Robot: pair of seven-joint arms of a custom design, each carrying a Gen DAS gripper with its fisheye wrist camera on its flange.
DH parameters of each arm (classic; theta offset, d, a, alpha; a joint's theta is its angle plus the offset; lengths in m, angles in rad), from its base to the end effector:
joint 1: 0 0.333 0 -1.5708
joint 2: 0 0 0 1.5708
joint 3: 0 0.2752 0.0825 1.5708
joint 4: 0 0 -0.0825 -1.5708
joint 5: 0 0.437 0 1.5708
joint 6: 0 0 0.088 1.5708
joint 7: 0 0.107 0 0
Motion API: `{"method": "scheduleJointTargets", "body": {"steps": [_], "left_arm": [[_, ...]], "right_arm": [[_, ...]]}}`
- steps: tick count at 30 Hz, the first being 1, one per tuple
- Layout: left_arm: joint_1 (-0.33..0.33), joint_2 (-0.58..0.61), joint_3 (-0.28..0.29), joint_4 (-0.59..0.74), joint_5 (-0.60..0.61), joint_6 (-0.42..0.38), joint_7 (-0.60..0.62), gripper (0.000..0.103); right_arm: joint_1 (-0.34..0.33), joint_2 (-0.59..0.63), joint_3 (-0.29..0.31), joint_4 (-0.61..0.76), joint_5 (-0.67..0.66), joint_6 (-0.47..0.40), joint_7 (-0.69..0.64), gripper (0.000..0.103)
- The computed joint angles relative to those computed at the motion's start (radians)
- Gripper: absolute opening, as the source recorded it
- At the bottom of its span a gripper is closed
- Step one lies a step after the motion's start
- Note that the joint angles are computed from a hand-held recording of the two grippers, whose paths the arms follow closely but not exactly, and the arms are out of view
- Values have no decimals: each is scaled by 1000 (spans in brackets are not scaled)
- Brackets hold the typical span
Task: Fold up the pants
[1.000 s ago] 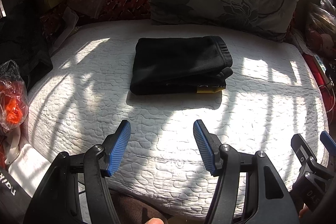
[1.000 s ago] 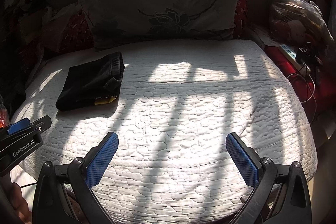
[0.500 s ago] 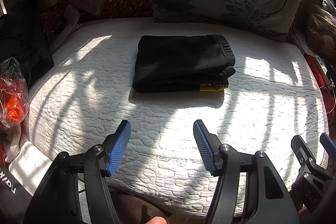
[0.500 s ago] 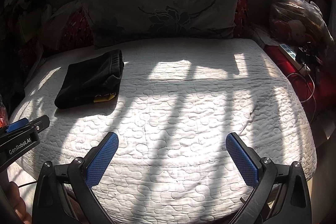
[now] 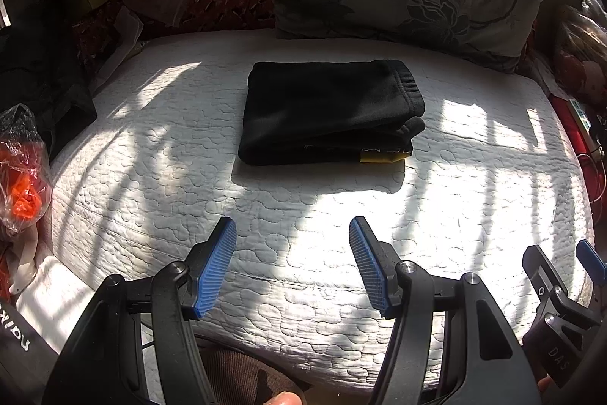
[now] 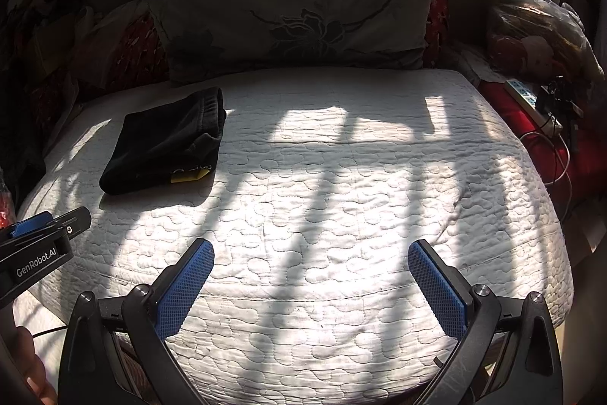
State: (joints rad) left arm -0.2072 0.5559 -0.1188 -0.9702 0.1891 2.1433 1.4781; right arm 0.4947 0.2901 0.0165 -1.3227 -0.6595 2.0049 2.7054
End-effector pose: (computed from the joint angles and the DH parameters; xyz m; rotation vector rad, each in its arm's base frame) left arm 0.7515 -0.2140 0.5911 -1.6163 2.0745 -0.6084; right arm 0.6473 0.3189 0.5844 -1.3754 2.2187 -0.8556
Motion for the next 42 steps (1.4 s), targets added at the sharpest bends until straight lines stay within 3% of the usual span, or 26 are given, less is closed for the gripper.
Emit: {"method": "scheduleJointTargets", "body": {"steps": [42], "left_arm": [[6, 23, -4, 37, -21, -19, 27, 61]], "right_arm": [[1, 8, -2, 4, 16, -5, -15, 103]]}}
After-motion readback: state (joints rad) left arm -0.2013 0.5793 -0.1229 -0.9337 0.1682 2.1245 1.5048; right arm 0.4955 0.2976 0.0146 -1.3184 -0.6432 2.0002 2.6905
